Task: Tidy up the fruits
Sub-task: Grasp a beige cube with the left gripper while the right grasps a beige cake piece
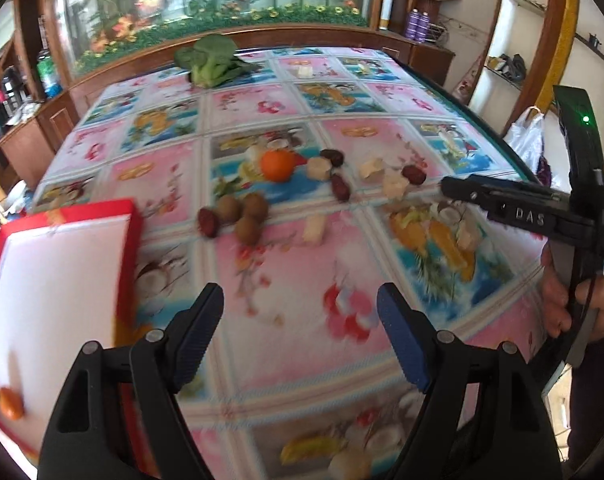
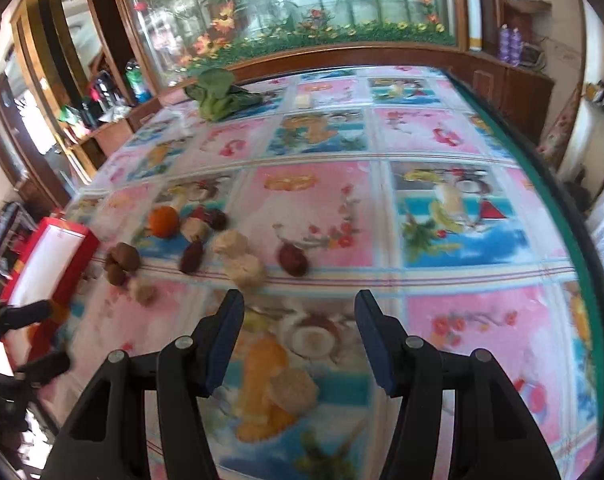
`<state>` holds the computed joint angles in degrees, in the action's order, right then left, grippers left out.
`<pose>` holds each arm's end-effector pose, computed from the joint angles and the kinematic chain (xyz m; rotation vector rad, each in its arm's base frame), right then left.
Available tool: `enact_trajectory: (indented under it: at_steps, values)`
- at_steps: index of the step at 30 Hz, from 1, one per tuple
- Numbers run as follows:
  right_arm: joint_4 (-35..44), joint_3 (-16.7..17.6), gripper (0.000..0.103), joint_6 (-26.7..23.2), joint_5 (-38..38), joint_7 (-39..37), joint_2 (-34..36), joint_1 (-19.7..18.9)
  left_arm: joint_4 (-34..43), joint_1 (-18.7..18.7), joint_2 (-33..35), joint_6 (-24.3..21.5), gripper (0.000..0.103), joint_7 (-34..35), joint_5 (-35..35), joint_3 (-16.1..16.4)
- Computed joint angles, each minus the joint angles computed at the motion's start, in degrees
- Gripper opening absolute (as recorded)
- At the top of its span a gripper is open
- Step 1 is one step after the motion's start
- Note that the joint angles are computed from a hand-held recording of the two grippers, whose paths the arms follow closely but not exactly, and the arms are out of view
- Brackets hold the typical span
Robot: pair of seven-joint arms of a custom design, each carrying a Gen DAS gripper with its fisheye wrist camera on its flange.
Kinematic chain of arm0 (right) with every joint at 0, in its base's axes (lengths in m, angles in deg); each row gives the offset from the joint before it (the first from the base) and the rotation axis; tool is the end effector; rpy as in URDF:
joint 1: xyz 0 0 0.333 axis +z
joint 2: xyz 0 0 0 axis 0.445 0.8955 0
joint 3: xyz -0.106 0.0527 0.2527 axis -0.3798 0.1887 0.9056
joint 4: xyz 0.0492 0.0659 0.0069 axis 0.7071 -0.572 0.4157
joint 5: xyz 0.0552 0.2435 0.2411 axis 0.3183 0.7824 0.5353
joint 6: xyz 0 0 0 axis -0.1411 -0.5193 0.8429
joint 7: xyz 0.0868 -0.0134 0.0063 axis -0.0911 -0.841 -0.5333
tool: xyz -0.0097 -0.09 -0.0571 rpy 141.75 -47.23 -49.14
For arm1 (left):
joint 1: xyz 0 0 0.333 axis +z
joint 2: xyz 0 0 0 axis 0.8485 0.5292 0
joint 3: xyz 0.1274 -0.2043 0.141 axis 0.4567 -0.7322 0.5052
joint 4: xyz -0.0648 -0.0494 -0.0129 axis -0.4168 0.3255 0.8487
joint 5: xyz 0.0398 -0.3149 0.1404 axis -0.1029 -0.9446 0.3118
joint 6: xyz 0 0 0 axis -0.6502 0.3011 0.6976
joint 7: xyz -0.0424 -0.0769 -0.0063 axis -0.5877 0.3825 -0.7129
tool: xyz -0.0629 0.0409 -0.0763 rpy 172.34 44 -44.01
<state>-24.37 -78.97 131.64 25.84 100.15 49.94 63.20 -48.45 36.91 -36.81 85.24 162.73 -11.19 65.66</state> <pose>0.5370 0.4042 0.4884 -1.5787 1.8551 -0.4782 0.5580 -0.3577 0.5036 -1.3462 2.4108 -0.8271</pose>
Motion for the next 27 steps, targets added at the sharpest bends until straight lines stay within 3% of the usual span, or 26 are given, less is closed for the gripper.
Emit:
enact_trajectory:
  at_steps: [6,11,14,20,27]
  values:
    - [7.73,1.63,0.051,0.42,5.68,-7.22,5.58,-0.98,12.25,-1.19,8.24,-6.85,0.050,3.24,-1.17,-0.55]
    - [17.79,1.19,0.036,-5.73,10.51,-12.50,12.02,-0.56,18.90,-1.43,12.68,-10.77,0.043,4.81,-3.45,-0.75]
    - [21.63,0.40,0.035,-8.07,12.71,-13.28,14.70,-0.23,23.75,-2.03,15.76,-13.18,0.042,5.08,-4.02,-0.38]
    - [24.34,-1.43,0.027,-10.19,12.23,-13.79,16.14,1.21,34.12,-3.07,22.11,-18.28,0.037,5.22,-5.18,0.11]
    - [25.16,-1.87,0.027,-10.59,12.02,-13.90,16.63,1.43,43.64,-4.96,27.77,-22.03,0.028,4.33,-5.15,1.27]
